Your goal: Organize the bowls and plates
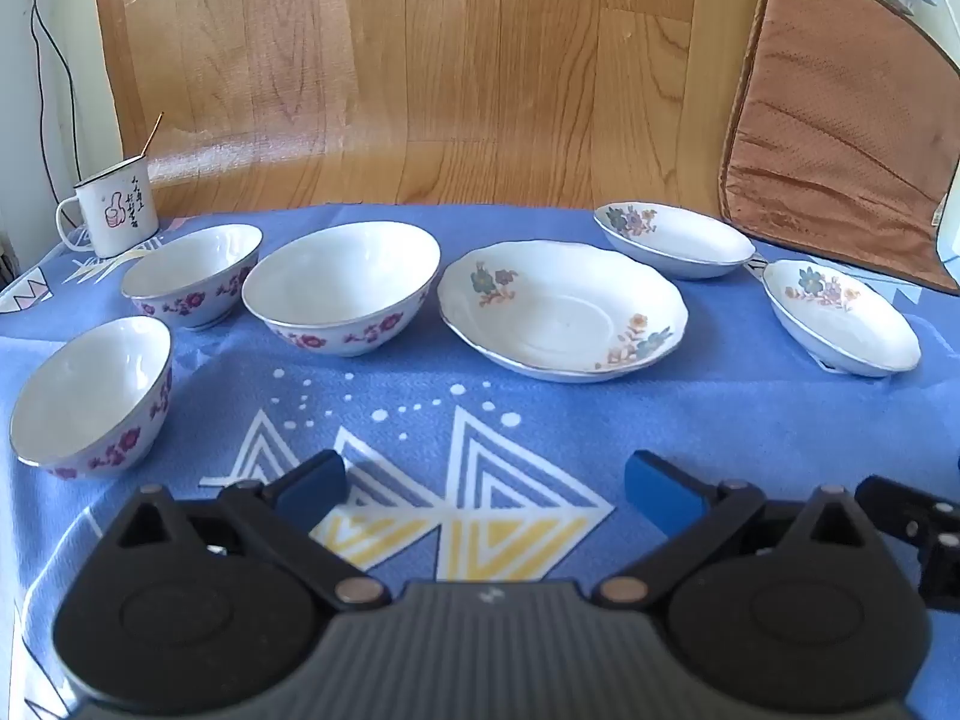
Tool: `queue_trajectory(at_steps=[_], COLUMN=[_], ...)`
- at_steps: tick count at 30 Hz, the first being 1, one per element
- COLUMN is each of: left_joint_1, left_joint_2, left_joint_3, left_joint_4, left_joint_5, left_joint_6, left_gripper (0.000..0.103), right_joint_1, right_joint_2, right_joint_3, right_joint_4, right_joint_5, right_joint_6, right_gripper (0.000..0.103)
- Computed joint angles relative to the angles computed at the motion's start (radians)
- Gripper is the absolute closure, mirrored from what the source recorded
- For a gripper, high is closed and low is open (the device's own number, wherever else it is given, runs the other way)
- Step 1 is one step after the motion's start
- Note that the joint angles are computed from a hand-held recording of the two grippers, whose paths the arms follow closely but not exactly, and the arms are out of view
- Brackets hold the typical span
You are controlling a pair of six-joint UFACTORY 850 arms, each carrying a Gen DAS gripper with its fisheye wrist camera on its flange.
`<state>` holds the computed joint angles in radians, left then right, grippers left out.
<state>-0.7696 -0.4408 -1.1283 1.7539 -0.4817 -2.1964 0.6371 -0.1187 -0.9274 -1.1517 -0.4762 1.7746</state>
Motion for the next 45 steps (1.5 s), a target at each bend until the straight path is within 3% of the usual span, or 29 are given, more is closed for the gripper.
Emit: queue_trajectory(at_steps=[1, 8, 14, 17, 19, 22, 24, 29, 32, 39, 45], left_joint_1=[-0.002, 0.017, 0.006, -0.014, -0.038, -0.083, -0.095, -0.081, -0.087, -0.08, -0.085], left_joint_2=[0.004, -0.002, 0.002, 0.029, 0.041, 0.04, 0.037, 0.036, 0.042, 0.059, 0.059], left_joint_3=[0.004, 0.005, 0.006, 0.06, 0.096, 0.12, 0.118, 0.111, 0.135, 0.158, 0.154], left_joint_4=[-0.002, 0.002, 0.007, 0.184, 0.274, 0.31, 0.314, 0.288, 0.302, 0.33, 0.301], left_joint_5=[0.001, 0.038, 0.023, -0.067, -0.158, -0.296, -0.342, -0.327, -0.365, -0.352, -0.354], left_joint_6=[0.0, 0.019, -0.003, -0.201, -0.283, -0.27, -0.246, -0.274, -0.324, -0.376, -0.371], left_gripper=[0.0, 0.0, 0.0, 0.0, 0.0, 0.0, 0.0, 0.0, 0.0, 0.0, 0.0], right_joint_1=[-0.007, -0.011, 0.008, 0.02, 0.054, 0.094, 0.113, 0.129, 0.147, 0.173, 0.161], right_joint_2=[0.008, 0.028, 0.014, 0.049, 0.052, 0.051, 0.042, 0.037, 0.038, 0.05, 0.07], right_joint_3=[0.011, 0.035, 0.001, 0.056, 0.067, 0.074, 0.066, 0.073, 0.082, 0.103, 0.122], right_joint_4=[-0.029, -0.083, -0.072, -0.255, -0.361, -0.447, -0.444, -0.445, -0.448, -0.474, -0.512], right_joint_5=[0.031, 0.032, -0.011, -0.033, -0.1, -0.18, -0.234, -0.318, -0.347, -0.386, -0.361], right_joint_6=[0.053, 0.121, 0.105, 0.278, 0.346, 0.377, 0.374, 0.408, 0.421, 0.475, 0.511], right_gripper=[0.0, 0.0, 0.0, 0.0, 0.0, 0.0, 0.0, 0.0, 0.0, 0.0, 0.0])
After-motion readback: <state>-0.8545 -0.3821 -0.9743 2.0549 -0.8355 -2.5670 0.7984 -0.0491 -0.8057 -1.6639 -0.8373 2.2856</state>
